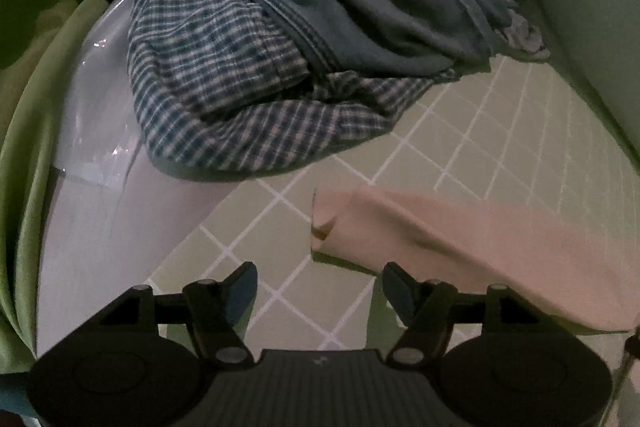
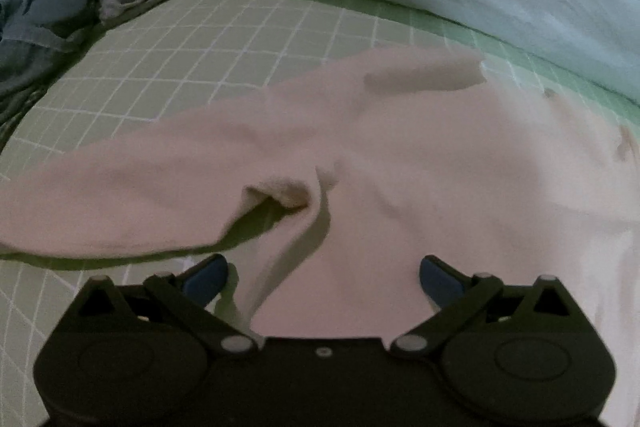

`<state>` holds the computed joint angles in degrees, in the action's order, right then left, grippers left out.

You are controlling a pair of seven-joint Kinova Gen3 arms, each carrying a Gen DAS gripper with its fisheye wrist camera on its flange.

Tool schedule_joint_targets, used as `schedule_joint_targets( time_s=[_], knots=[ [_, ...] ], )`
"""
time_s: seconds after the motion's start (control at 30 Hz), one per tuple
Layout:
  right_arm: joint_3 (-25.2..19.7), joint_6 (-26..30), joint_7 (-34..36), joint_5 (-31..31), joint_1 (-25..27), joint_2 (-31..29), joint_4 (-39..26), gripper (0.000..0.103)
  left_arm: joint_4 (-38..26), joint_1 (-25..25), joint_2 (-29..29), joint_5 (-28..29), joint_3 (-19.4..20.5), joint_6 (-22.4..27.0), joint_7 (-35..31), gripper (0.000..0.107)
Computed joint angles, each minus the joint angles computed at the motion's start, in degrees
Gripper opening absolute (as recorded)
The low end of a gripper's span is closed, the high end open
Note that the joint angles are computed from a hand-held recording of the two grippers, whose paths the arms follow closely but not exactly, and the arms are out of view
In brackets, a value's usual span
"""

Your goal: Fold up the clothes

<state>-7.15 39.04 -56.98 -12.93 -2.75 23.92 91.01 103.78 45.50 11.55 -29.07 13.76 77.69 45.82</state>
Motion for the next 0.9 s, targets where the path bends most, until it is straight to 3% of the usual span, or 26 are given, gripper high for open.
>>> schedule_joint_targets(
  time_s=[0.13, 0.23, 0.33, 0.53, 0.77, 0.9],
  knots=[
    [0.0, -0.9, -0.7, -0.6, 0.2, -0.8, 0.6, 0.103, 0.2, 2.4, -1.2, -4.4, -0.5, 1.5, 6.1, 0.071],
    [0.3, -1.3, -1.3, -0.6, 0.0, -1.0, 0.5, 0.103, -1.5, -0.3, 0.5, -5.4, -0.5, 2.2, 3.1, 0.079],
    [0.7, -2.0, -2.1, 0.1, -0.3, -1.0, 0.6, 0.103, -3.8, -1.9, 2.2, -5.6, -2.3, 2.9, -1.6, 0.080],
    [1.3, -2.3, -4.0, 0.8, 0.0, -1.6, 1.0, 0.103, -6.6, -5.4, 5.6, 1.5, -4.0, 3.7, -8.8, 0.080],
    [2.0, -1.8, -6.1, -0.1, 2.1, -2.3, 1.4, 0.103, -6.7, -2.0, 6.2, 4.9, -3.2, 5.9, -9.1, 0.080],
    [2.0, -1.8, -6.8, -0.5, 2.8, -2.7, 1.6, 0.103, -6.0, 0.3, 5.6, 4.9, -3.1, 5.4, -5.2, 0.080]
  ],
)
